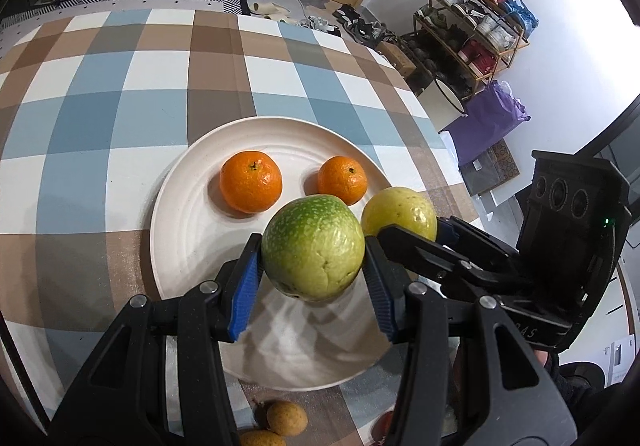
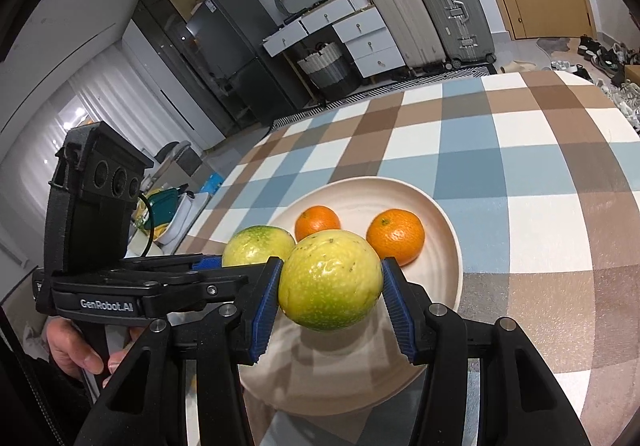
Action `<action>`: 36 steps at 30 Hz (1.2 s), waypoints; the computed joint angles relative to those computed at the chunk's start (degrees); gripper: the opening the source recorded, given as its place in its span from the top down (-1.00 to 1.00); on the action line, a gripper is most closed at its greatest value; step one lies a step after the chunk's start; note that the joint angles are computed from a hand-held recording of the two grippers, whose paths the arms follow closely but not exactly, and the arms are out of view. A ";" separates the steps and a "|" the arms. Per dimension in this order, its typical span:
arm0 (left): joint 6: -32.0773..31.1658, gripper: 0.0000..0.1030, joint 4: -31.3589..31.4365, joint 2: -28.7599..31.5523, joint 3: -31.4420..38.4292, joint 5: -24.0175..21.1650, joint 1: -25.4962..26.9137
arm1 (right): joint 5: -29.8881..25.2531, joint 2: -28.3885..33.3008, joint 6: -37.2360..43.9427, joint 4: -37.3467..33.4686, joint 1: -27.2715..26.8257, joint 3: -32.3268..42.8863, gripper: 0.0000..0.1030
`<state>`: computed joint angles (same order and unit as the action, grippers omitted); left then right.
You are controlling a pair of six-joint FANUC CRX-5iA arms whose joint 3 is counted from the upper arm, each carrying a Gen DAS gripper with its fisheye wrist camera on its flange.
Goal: Organize fruits
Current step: 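Carry both pomelos over the plate and lower them beside the oranges, then open both tools and withdraw them from the plate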
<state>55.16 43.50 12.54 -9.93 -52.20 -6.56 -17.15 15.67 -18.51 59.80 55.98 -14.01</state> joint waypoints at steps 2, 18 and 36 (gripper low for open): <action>-0.20 0.11 0.53 0.52 0.01 0.06 -0.16 | -0.44 0.24 0.63 -1.00 0.09 0.17 0.02; 1.15 0.01 -0.04 -0.60 -0.42 2.26 -1.15 | -1.62 -1.86 -11.02 10.50 -1.07 -3.18 -0.03; 1.72 0.01 -5.25 -15.92 -10.46 6.90 1.12 | -10.03 -6.35 -15.58 16.53 3.52 -5.32 -0.03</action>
